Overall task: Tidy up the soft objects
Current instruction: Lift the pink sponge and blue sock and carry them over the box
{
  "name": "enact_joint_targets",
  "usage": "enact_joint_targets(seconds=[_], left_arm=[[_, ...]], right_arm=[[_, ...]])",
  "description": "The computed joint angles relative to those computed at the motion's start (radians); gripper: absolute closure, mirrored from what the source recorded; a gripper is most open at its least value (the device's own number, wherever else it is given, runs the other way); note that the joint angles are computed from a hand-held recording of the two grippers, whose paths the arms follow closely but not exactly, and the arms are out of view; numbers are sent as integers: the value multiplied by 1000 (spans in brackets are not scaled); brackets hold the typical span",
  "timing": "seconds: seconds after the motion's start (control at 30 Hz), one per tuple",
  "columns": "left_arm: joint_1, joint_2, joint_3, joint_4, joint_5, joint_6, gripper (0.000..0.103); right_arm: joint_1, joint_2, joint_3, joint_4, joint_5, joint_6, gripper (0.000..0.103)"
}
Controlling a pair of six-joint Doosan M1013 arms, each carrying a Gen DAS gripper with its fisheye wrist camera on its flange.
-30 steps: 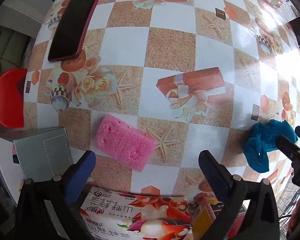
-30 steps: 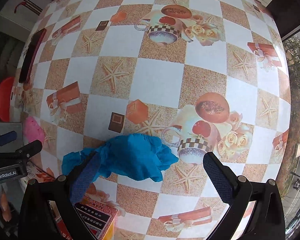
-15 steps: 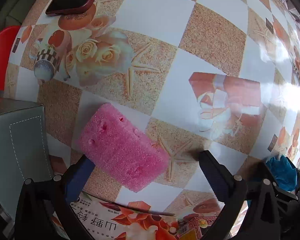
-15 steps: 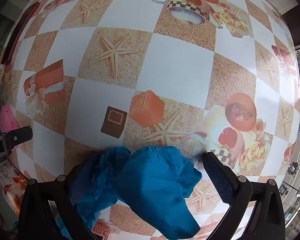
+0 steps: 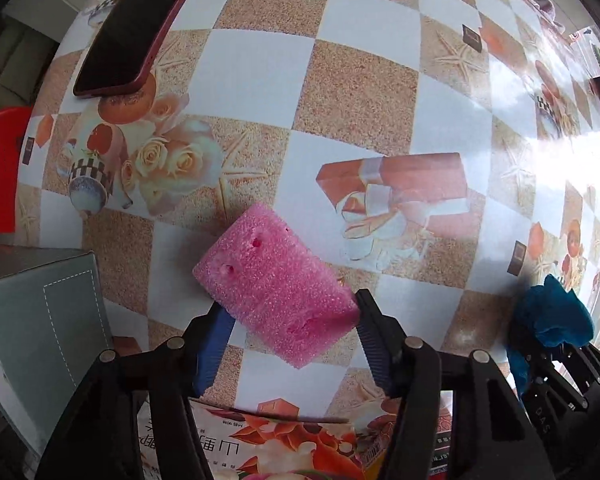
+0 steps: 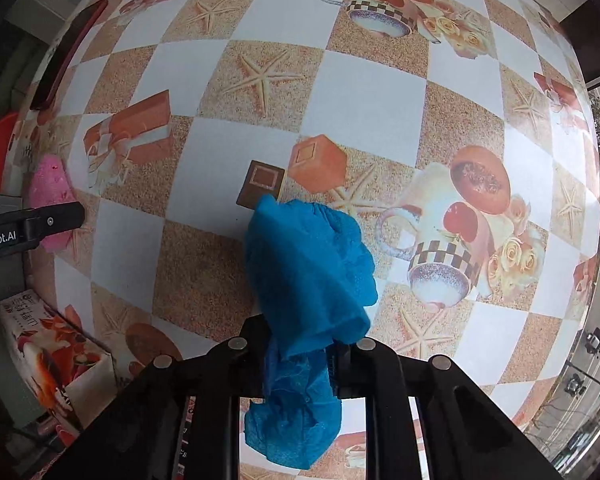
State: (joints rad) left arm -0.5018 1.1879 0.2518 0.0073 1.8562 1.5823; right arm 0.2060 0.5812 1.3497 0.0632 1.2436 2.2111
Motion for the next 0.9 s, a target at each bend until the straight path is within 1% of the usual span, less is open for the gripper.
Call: enact_joint_targets(seconds=[0.03,0.1,0.2,0.3,0.37,0.43,0.47,0.53,0.6,0.73,0.9], left_arm=[[-4,-27,41,10,-41,27,39],[-12,-69,92,15,-104,87,39],[-22,-154,200,24,-222,176,39],[-30,-233,291,14,-303,242,39],[-32,-286,348,0,-341,273,39],[-27,-330,413,-18,-390,300,39],[-22,-348,440,-26,-407,312,39],[-16,-372,464,-44,-413,326,39],[-11,-404,509,-56,-433,342,39],[-1,-452,565,-74,-466,392,39],[24,-487,604,-106,-501,438,39]], right_arm=[[-8,-20,23,32,-43,5,85],[-16,-55,56,45,-87,31,85],[-30,-111,104,69,-161,48,85],[-29,-155,126,57,-184,84,85],[-29,-183,138,52,-194,110,85],[-22,-207,143,39,-203,141,85],[-15,-217,146,33,-208,159,85],[-6,-235,157,20,-224,187,85],[8,-252,155,1,-225,225,85],[34,-277,158,-23,-230,296,84],[75,-281,123,-74,-223,355,84]])
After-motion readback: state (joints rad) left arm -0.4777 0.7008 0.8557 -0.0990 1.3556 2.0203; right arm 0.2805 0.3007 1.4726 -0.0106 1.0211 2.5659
